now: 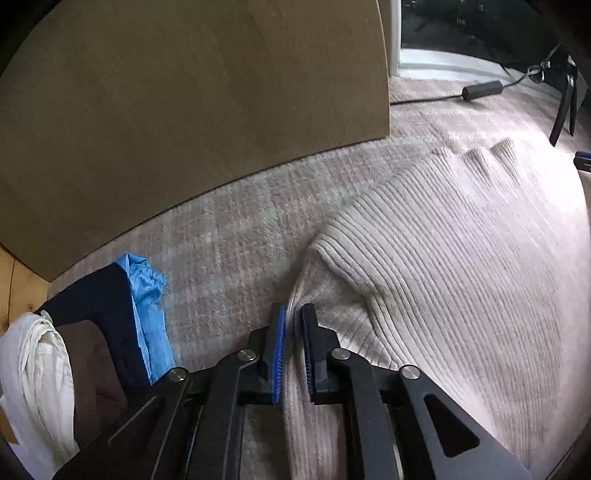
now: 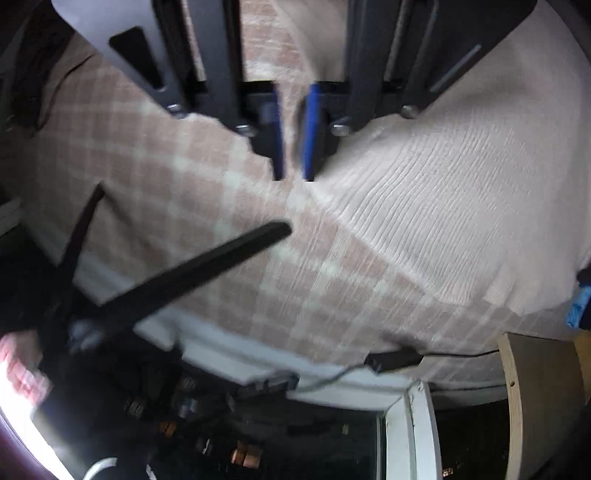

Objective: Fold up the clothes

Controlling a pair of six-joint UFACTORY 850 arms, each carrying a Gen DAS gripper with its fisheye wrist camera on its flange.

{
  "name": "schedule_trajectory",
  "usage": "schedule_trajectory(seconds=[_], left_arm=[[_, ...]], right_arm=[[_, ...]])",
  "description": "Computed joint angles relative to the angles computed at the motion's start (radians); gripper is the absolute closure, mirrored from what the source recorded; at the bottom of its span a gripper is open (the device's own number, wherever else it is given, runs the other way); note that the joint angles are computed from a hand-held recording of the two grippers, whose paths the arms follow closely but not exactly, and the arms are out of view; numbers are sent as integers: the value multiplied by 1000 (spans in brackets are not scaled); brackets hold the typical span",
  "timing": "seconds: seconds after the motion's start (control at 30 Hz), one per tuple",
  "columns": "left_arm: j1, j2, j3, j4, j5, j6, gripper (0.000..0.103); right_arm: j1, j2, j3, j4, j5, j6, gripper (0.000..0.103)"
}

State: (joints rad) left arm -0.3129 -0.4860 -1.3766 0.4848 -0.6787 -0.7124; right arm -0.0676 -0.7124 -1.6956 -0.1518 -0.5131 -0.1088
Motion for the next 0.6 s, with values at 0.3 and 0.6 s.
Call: schedule_trajectory(seconds=[0.3, 0.6], left_arm=[[-5, 211, 163, -133, 20, 89, 66], [-99, 433, 451, -219, -1, 16, 66]], right_arm=[[-44, 182, 201, 224, -31, -239, 58], [-135, 349, 486, 259, -119, -247, 58]])
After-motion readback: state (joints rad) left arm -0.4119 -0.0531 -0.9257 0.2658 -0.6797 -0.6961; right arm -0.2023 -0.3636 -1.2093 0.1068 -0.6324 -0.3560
